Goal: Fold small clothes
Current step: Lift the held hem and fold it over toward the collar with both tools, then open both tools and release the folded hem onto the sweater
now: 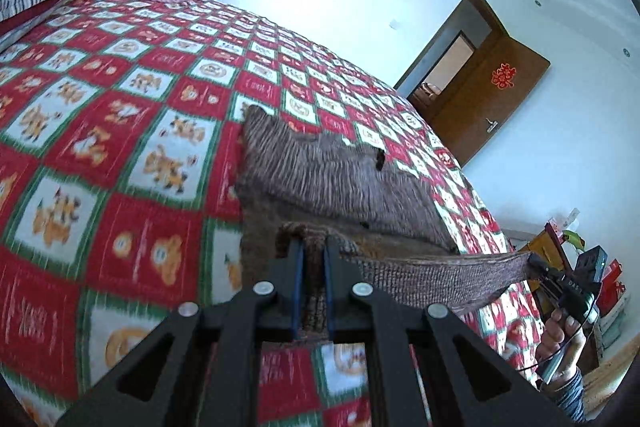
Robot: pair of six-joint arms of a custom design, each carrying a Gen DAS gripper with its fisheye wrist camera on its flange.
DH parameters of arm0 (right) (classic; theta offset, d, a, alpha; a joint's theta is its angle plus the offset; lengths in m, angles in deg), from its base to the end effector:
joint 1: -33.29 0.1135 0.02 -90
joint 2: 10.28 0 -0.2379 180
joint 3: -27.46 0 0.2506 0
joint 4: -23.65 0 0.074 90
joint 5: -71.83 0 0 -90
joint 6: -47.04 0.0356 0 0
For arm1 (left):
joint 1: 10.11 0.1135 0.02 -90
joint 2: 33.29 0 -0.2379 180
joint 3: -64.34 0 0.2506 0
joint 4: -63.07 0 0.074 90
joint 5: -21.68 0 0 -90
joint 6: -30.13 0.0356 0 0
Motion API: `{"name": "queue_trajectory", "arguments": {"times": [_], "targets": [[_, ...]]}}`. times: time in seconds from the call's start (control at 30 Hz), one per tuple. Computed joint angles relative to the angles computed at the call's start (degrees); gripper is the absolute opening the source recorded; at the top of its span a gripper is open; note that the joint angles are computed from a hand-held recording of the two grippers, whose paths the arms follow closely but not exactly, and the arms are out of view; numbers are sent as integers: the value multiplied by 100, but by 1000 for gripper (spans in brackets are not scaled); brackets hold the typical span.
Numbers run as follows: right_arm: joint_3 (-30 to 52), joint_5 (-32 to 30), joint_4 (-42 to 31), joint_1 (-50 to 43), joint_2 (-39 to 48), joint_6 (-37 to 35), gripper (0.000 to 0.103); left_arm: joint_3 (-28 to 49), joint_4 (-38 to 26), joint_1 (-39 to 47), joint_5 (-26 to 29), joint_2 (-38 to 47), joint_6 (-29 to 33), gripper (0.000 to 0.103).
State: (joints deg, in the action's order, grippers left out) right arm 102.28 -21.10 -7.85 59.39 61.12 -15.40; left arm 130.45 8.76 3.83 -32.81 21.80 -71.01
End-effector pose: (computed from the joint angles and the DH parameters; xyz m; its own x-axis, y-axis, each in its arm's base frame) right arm 0.2605 0.1296 0.3024 -0.5968 0.2222 -0.7710 -0.2298 0.8733 0.4295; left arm 0.2037 0.0293 0.2859 -0.6944 -0.3344 -0.6372 0.0816 0.8432 -0.5314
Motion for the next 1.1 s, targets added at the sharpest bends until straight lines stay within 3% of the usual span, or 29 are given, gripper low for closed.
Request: {"name": "queue_trajectory", "arguments": {"times": [0.47, 0.73, 0.93, 1.1], "targets": [[1815, -202, -159, -394, 1656, -348, 5, 1352, 832, -631, -866, 1688, -280, 9], [3175, -259, -471, -643, 3018, -395, 5, 2246, 1055, -918, -1327, 2954, -225, 9], [4541, -465, -1020, -926, 4380, -278, 5, 3044, 1038, -1139, -1642, 4161, -73, 9], [6290, -384, -1933, -1069, 5825, -442, 5, 3460, 1028, -1356, -2125, 4989, 67, 9]]}}
